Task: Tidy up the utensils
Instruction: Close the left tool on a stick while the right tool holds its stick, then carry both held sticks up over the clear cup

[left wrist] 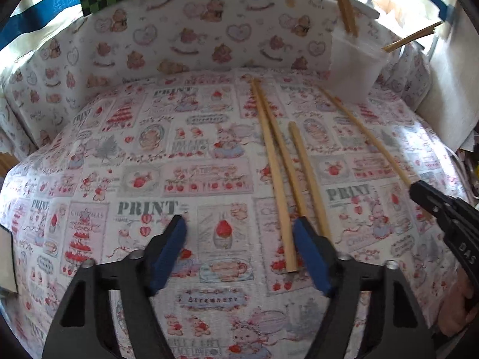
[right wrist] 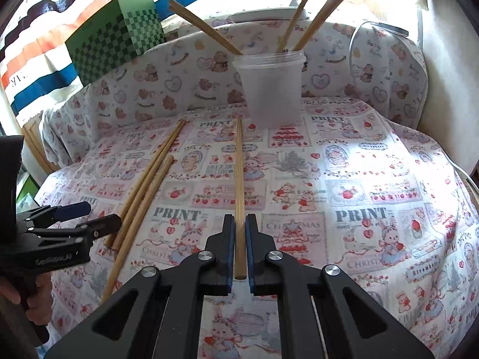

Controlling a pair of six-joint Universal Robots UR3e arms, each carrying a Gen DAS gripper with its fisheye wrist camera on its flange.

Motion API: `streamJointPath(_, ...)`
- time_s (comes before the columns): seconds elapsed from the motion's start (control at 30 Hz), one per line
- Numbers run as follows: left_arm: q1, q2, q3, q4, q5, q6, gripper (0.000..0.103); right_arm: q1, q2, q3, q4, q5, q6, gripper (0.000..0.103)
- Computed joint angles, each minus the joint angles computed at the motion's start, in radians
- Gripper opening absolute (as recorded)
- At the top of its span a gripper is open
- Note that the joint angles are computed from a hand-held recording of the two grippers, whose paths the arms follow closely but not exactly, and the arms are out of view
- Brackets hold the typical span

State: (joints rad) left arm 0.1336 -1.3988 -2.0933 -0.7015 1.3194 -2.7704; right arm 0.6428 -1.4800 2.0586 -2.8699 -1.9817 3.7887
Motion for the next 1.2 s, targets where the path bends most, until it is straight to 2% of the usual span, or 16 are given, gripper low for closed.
streamJointPath(0.07, -0.002, 0.002, 0.012, -0.019, 0.004, -0.009, 0.056, -0.005, -0.01, 0.014, -0.012, 0.012, -0.002, 0.008)
streamJointPath(0.17, -0.003, 0.023, 0.013, -0.048, 0.002, -0.011, 0.051, 0.007, -0.005, 0.009, -0.005, -0.01, -0.004, 0.008)
streamJointPath(0.3, -0.062, 0.036, -0.03, 0.034, 0.078, 0.0, 0.044, 0.005, -0.01, 0.015, -0.006, -0.008, -0.002, 0.008)
streamJointPath(0.33, -0.056, 0.041, -0.029, 0.022, 0.065, 0.006, 0.041, 0.007, -0.01, 0.015, -0.005, -0.012, 0.0, 0.008)
streamJointPath(0.43, -0.032, 0.04, -0.024, 0.003, 0.033, 0.002, 0.041, 0.016, -0.003, 0.01, 0.002, -0.039, 0.01, 0.008)
streamJointPath(0.5, -0.021, 0.05, -0.034, 0.003, 0.016, 0.022, 0.032, 0.015, -0.001, 0.01, 0.007, -0.047, 0.017, 0.008)
streamJointPath(0.53, -0.011, 0.058, -0.038, -0.003, 0.005, 0.029, 0.017, 0.011, -0.002, 0.012, 0.009, -0.044, 0.019, 0.008)
streamJointPath(0.57, -0.005, 0.061, -0.038, -0.008, 0.001, 0.028, 0.007, 0.008, -0.007, 0.019, 0.0, -0.038, 0.018, 0.008)
streamJointPath(0.63, 0.039, 0.091, -0.051, -0.03, -0.065, 0.053, 0.007, 0.01, -0.009, 0.035, -0.039, -0.046, 0.016, 0.008)
streamJointPath(0.77, 0.134, 0.235, -0.157, 0.051, -0.163, 0.101, 0.006, 0.038, 0.005, 0.045, -0.11, -0.104, 0.006, 0.008)
streamJointPath(0.87, 0.25, 0.337, -0.16, -0.049, -0.288, 0.136, 0.006, 0.073, 0.03, 0.037, -0.167, -0.17, 0.006, 0.008)
streamJointPath(0.97, 0.335, 0.412, -0.153, -0.107, -0.356, 0.164, 0.006, 0.143, 0.077, 0.003, -0.232, -0.291, -0.034, 0.008)
streamJointPath(1.03, 0.381, 0.445, -0.141, -0.144, -0.388, 0.19, 0.006, 0.166, 0.064, -0.012, -0.221, -0.319, -0.041, 0.008)
streamJointPath(1.13, 0.424, 0.466, -0.099, -0.2, -0.435, 0.196, 0.006, 0.193, 0.009, -0.073, -0.072, -0.37, 0.007, 0.008)
streamJointPath(1.2, 0.456, 0.483, -0.069, -0.246, -0.468, 0.213, 0.006, 0.217, -0.016, -0.1, -0.057, -0.405, -0.006, 0.008)
